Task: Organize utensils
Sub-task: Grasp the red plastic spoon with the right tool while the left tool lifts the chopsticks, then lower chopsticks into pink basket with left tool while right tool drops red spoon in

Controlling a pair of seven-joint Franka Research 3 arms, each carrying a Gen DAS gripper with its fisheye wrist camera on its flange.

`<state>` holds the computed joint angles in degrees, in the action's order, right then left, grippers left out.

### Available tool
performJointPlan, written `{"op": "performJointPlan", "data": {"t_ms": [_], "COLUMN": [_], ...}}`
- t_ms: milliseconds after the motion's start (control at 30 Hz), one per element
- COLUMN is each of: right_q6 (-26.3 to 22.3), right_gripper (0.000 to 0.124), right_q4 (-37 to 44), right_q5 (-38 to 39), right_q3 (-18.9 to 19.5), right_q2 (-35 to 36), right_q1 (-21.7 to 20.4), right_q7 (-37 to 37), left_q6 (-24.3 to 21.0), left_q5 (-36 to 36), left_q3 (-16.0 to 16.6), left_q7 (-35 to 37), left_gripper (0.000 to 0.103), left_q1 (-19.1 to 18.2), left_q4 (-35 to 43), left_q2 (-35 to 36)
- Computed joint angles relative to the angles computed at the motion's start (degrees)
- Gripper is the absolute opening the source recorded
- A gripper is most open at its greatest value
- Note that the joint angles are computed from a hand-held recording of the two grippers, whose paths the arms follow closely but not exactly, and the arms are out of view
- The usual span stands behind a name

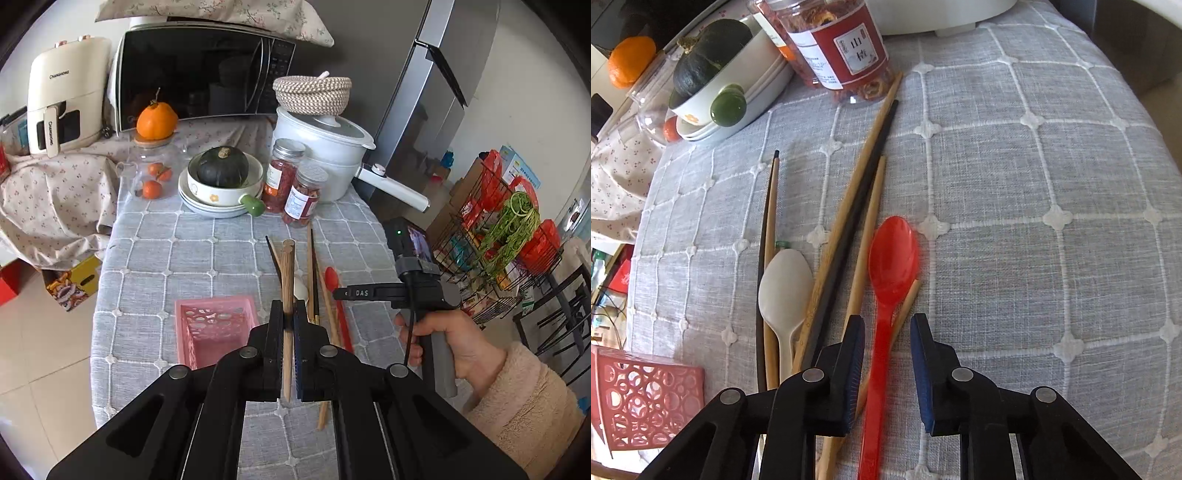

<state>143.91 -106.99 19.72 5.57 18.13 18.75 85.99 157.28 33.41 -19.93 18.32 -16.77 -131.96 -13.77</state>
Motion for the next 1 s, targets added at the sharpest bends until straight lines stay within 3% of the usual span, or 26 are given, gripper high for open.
{"op": "performJointPlan", "data": {"t_ms": [200,333,500,700,900,1000], "right_q6": [0.44,2.09,6.49,12.75,21.80,26.55], "right_gripper": [0.008,0.008,0.008,0.008,0.008,0.008], "right_q4": [0.19,-2.24,-6.89,-12.37,-14.70,-13.48], "right_q5": [-5.40,-3.75,1.71,17.28,35.57,47.42], "right_q3": [-1.02,-0.54,0.71,2.70,3.42,4.01], "right_q2": [0.53,-2.33,-8.07,-15.63,-19.50,-19.07], "right_q1": [1.81,0.81,-0.48,-0.17,4.47,7.26], "right_q7": [2.19,1.22,-2.53,-13.61,-28.28,-37.76], "left_q6": [0.51,1.73,4.11,2.61,-1.98,-1.91], "left_q5": [-0.46,0.88,5.39,12.28,11.90,12.04], "left_q3": [0.17,-0.32,-2.70,-7.28,-6.14,-4.92], "left_q7": [0.20,-1.47,-7.23,-14.31,-12.29,-11.89], "left_gripper": [0.004,0.004,0.004,0.004,0.004,0.004], "left_q1": [-0.12,0.91,4.80,11.33,11.43,11.48], "left_q4": [-1.03,-2.44,-4.64,-5.83,-5.97,-5.77], "left_q2": [-0.77,-3.27,-9.04,-17.40,-17.04,-13.74]}}
